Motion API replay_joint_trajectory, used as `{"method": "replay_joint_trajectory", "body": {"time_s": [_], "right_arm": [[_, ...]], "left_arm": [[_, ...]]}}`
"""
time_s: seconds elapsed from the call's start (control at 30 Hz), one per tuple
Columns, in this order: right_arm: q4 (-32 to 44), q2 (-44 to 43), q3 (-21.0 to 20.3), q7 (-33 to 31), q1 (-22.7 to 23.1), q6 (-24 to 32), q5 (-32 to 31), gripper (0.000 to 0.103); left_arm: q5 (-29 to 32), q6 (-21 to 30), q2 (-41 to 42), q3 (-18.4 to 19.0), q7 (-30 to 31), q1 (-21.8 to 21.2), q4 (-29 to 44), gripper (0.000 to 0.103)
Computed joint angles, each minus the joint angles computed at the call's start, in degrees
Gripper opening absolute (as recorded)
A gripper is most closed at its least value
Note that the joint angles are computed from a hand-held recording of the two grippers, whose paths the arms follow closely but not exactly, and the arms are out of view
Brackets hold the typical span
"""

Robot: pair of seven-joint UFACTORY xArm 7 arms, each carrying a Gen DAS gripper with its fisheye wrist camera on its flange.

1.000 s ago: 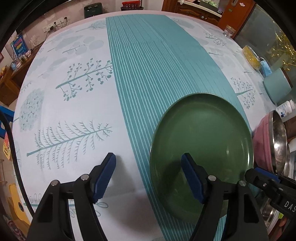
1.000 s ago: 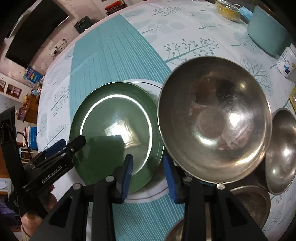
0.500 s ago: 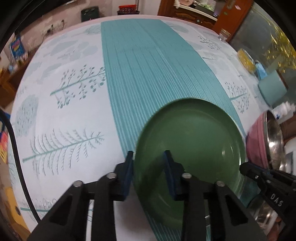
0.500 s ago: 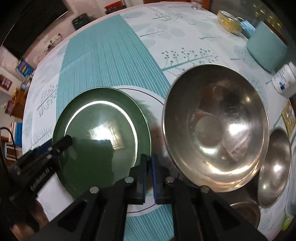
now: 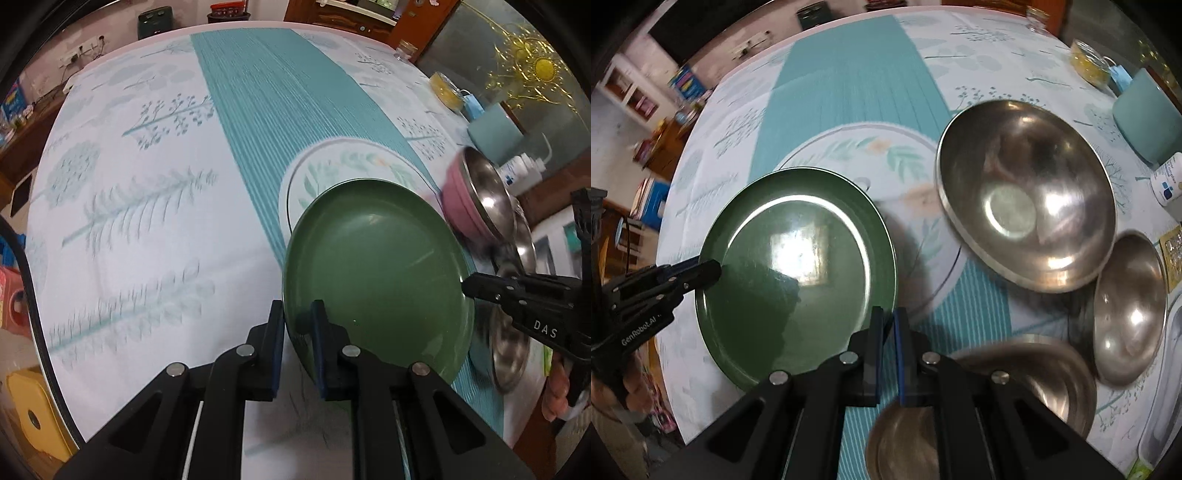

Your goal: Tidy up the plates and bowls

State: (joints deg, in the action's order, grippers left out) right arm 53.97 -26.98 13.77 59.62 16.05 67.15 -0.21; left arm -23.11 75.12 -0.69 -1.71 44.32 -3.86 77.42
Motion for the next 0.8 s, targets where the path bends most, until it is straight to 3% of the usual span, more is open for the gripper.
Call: {"method": "replay_joint_trajectory", "body": {"time_s": [0.2,0.47,0.8], "right_arm": [[0.72,-1.72,1.72,-0.91,2.34,1.48,0.96,0.005],[2.19,-4.27,4.9,0.23,5.84,3.4,2.66,0.006],[4.03,-12.14,11.4,6.3,11.23,8.89,6.71,0.006]], "left_arm": [[-1.43,4.36,-6.3,3.05,2.2,2.46,-3.95,0.012],[1.09,7.44,-16.82,6.11,1.51,4.32,-10.31,0.012],[5.28,18.47,-35.13,11.77,0.76,6.69,-17.92,0.012]]}}
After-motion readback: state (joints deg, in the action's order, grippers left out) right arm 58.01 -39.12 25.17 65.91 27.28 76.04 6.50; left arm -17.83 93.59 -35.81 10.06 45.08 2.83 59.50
